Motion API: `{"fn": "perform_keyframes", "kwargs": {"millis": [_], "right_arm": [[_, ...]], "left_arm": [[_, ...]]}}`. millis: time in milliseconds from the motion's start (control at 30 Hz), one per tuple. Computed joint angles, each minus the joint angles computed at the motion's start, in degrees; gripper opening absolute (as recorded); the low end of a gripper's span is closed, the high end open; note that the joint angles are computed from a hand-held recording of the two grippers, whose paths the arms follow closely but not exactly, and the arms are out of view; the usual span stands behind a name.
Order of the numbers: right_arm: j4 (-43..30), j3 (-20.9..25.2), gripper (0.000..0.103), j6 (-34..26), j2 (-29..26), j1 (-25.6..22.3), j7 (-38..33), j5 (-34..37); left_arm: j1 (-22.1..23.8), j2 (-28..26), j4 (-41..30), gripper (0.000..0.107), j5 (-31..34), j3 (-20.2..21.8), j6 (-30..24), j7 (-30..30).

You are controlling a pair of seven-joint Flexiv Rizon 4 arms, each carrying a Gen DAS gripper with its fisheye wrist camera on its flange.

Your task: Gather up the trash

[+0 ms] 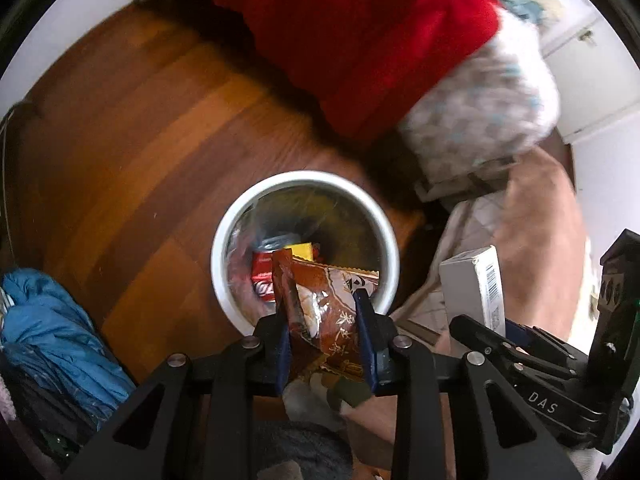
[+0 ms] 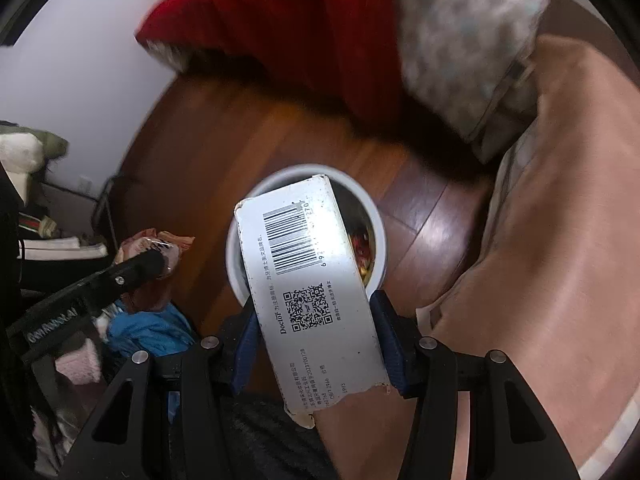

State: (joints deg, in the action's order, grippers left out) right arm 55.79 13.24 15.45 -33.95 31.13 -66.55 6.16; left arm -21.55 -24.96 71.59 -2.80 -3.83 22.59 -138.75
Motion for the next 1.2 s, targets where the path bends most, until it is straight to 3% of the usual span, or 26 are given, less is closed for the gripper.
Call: {"fn": "perform_keyframes", "kwargs": {"millis": [33,67,100,167,200,300,400,500,600,900,1200], "right_arm": [[-2.2,-0.1,0.055,-1.5,-2.2,0.4,0.2,0.0],[-4.1,-0.1,0.055,-2.9,-3.9,0.6,0.0,0.0],[-5.8,-0.2,0.055,-4.0,-5.5,1.0,0.1,-0.2],[-9.8,-0.4,0.055,-6.5,-8.9,1.3,-0.2,-0.2],[-11.8,-0.7,0.055,-7.5,-10.6,1.6,-0.2,-0.2],[-18.9,-1.4,0.057,-12.1,-15.7,2.2,-0.6,-0.6],[-23.9,-1.9,0.081,-14.3,-19.1,2.7,-0.2,0.0],[-25.1,-2.9,0.086,-14.5,-19.7,3.4,-0.7,-0.7],[-22.7,-3.5,0.103,-13.5,-18.1,3.5,-1.6,-1.3],[-10.1,-4.7,0.103,-9.9,-9.3,5.5,-4.0,-8.4],[-1.4,-3.0,0.103,-5.0,-2.6,4.3,-2.2,-9.5]], "left_arm": [[0.3,-0.7,-0.5,0.04,-0.2,0.0,-0.4,0.2],[0.6,-1.2,-0.3,0.053,-0.6,0.0,-0.1,0.2],[0.9,-1.0,0.5,0.073,-0.9,0.2,-0.1,0.1],[1.1,-0.6,1.5,0.092,-0.8,0.6,-0.2,-0.3],[1.0,-0.7,1.3,0.094,-0.2,0.9,-0.8,-0.9],[0.9,0.5,2.3,0.097,1.4,1.6,-2.1,-2.4],[0.6,2.0,3.9,0.101,3.5,1.9,-1.8,-3.7],[-0.5,1.9,2.2,0.1,7.1,2.0,-5.3,-5.1],[-1.8,2.0,0.6,0.1,10.7,2.2,-8.6,-6.0],[-3.9,3.2,-0.6,0.1,13.7,1.0,-11.3,-7.5],[-6.3,3.8,-4.1,0.1,17.1,0.7,-14.1,-7.9]]}}
